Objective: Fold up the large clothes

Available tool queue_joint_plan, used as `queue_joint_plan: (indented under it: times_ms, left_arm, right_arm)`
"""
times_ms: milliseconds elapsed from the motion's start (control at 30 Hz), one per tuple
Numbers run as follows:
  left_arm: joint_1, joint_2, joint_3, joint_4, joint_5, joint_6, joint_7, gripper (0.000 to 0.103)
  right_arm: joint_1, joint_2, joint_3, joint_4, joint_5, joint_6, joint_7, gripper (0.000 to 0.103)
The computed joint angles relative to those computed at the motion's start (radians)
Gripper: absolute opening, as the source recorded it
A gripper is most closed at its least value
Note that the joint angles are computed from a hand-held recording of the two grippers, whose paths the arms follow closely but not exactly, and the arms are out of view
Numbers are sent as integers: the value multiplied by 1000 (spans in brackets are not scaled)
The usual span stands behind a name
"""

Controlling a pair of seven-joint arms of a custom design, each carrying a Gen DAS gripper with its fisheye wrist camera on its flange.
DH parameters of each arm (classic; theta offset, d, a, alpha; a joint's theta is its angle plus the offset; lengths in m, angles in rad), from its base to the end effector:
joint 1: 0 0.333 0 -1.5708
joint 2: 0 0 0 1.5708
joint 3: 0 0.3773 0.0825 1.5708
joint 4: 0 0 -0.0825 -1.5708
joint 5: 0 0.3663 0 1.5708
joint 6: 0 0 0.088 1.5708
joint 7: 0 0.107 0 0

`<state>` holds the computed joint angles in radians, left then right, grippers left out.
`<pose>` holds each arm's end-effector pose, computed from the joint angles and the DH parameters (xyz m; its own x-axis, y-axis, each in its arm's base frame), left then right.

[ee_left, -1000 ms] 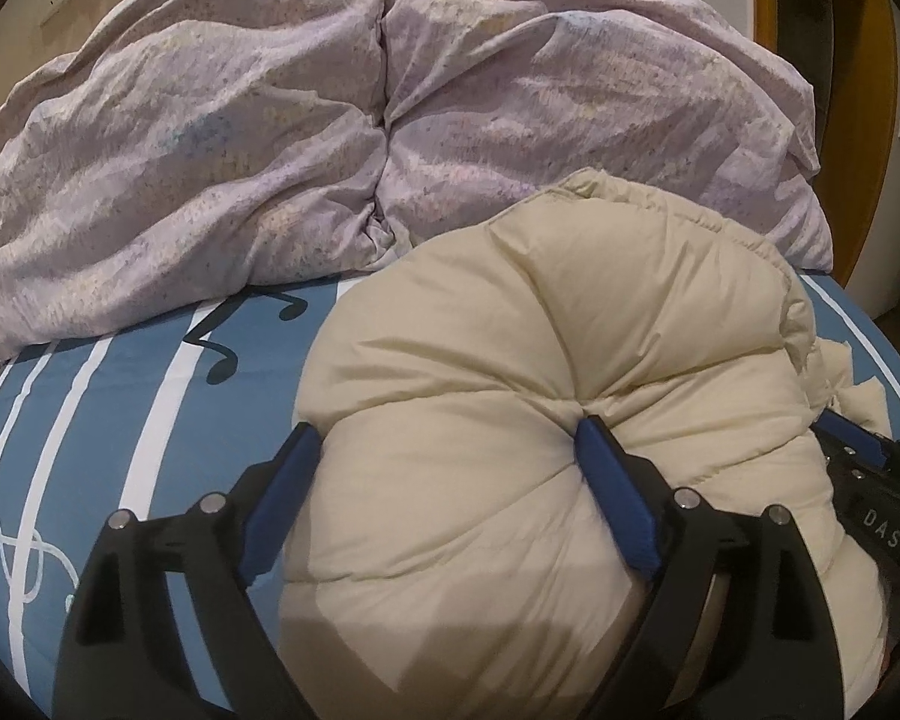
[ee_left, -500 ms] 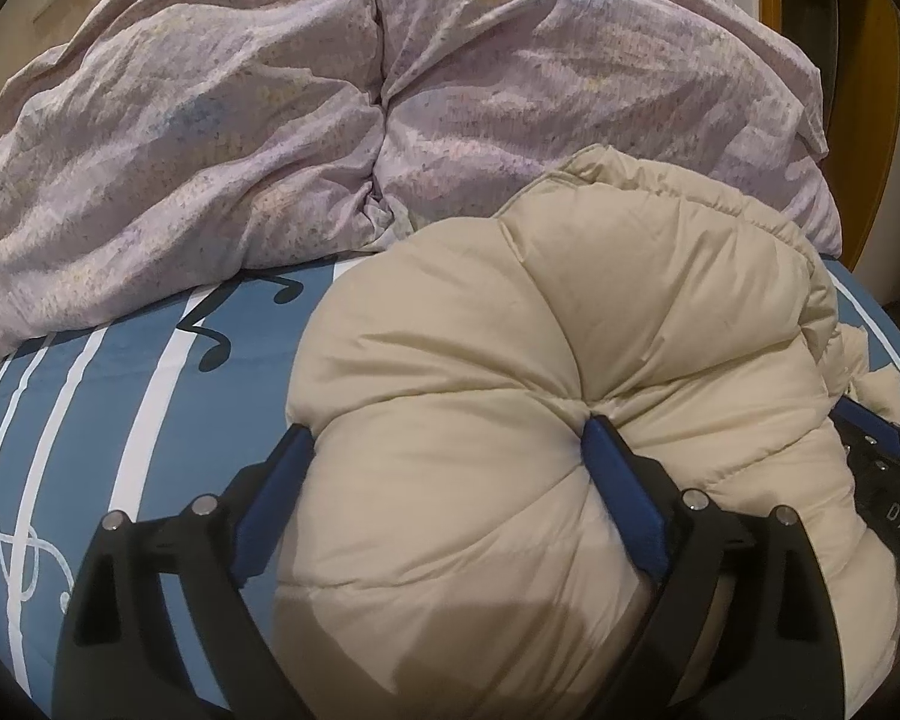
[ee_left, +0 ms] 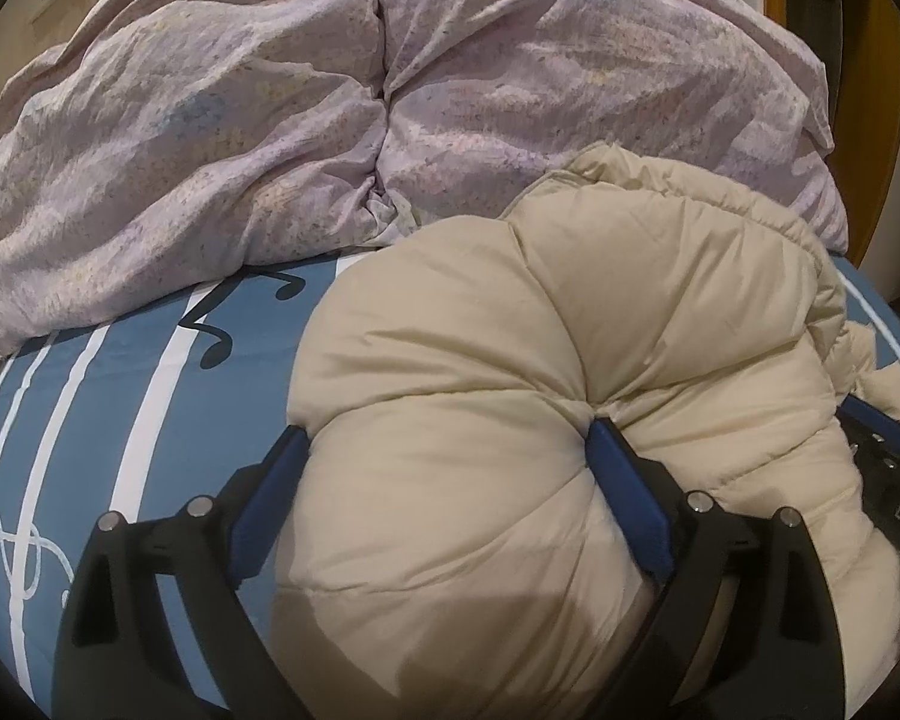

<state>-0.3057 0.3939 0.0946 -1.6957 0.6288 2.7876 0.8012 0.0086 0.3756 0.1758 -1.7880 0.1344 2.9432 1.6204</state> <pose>0.6875 -0.1864 0.5068 0.0470 -0.9969 -0.0626 -0.7023 0.0116 -0.7118 0.6946 0.1008 0.5056 0.0593 -0.9761 -0.2089 -0.7262 0.1014 -0.6800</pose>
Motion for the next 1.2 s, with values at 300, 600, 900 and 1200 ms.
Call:
queue_joint_plan:
  times_ms: [300, 600, 900, 1200]
  left_arm:
    - [59, -179, -19, -204, -49, 92, 38, 93]
    - [163, -214, -124, -253, -193, 65, 149, 93]
    - [189, -206, -145, -246, -351, 58, 253, 93]
    - [174, -200, -129, -239, -374, 53, 278, 93]
  right_arm:
    - [-256, -140, 225, -89, 494, -43, -346, 89]
    - [-254, -98, 136, -15, 666, -352, -384, 93]
    - [-193, -62, 53, 27, 764, -484, -443, 97]
    - [-126, -45, -12, 55, 910, -525, -580, 54]
